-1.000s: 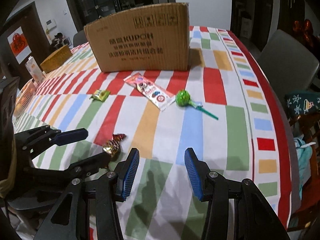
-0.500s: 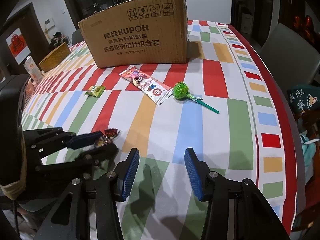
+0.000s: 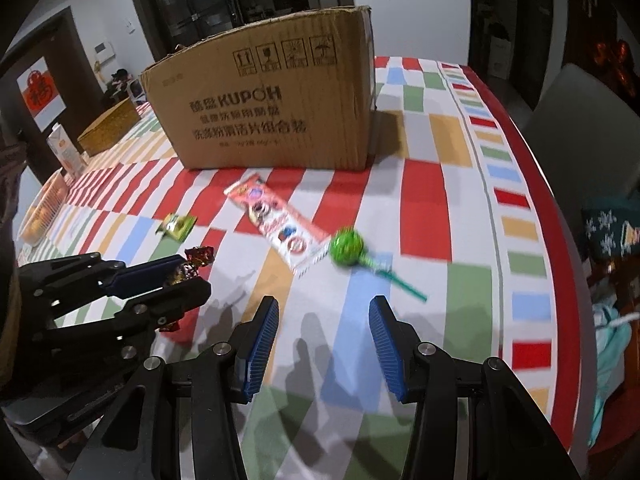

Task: Organize snacks
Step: 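Grasp the wrapped chocolate with the left tool while the right grasps the green lollipop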

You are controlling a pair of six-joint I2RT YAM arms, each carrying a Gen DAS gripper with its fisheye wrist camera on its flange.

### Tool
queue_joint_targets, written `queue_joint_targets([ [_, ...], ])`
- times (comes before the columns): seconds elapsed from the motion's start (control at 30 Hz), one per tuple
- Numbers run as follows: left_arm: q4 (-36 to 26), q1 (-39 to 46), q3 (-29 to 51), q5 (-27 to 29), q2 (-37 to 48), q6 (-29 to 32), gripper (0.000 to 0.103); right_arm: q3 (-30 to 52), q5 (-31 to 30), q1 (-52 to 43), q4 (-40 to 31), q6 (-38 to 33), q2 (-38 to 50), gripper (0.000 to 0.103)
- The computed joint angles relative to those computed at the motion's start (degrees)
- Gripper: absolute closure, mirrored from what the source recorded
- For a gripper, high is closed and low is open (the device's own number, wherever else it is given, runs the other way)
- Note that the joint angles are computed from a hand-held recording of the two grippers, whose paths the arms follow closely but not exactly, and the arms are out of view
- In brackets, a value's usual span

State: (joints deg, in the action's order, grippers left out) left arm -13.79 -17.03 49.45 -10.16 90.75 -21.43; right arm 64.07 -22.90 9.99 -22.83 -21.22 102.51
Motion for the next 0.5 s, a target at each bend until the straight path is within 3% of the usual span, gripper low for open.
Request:
queue_joint_targets([
  [0.5,-0.3,2.6,4.9,1.1,5.1,-0.1,0.08,12.3,4.0,3.3,-1.6,-3.3,11.2,0.055],
])
